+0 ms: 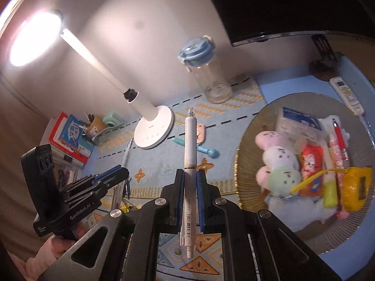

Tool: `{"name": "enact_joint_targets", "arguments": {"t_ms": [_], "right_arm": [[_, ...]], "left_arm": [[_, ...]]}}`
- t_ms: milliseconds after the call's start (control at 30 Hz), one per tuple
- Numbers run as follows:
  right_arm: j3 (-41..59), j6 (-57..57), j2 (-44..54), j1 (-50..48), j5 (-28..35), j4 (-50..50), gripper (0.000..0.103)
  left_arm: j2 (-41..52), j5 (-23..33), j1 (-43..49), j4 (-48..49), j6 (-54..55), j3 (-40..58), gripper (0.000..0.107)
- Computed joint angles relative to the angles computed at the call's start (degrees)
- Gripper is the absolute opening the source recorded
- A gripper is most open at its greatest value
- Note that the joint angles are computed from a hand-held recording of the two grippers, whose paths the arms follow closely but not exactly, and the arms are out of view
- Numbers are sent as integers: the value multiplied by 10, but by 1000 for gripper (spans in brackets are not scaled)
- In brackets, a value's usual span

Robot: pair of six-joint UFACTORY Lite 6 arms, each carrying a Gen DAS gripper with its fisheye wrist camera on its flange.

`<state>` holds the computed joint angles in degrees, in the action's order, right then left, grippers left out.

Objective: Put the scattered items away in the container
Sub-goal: 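Carry the clear pen and white marker over the bowl and open both tools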

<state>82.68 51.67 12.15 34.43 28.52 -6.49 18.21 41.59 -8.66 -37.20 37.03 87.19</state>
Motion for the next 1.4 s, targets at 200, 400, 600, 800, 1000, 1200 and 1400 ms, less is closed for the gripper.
{"name": "enact_joint_targets", "arguments": {"t_ms": [200, 400, 600, 800, 1000, 1200, 1400], "right_arm": [[-127, -27, -140, -76, 7, -6, 11], [-223, -128, -235, -171, 9, 69, 11], [-260, -281, -254, -249, 14, 187, 11], [-262, -369, -214, -276, 18, 255, 11], [-256, -394, -177, -283, 23, 267, 11], [-253, -399, -165, -279, 27, 261, 11], [-247, -408, -157, -278, 31, 276, 17]], "left_arm": [[45, -16, -112, 46, -84, 77, 9], [132, -11, -199, 90, -165, 198, 9], [224, 3, -265, 135, -237, 318, 9], [299, 27, -294, 150, -286, 399, 9], [315, 25, -308, 146, -301, 400, 9], [319, 24, -313, 143, -308, 390, 9], [317, 36, -307, 140, -321, 388, 31]]}}
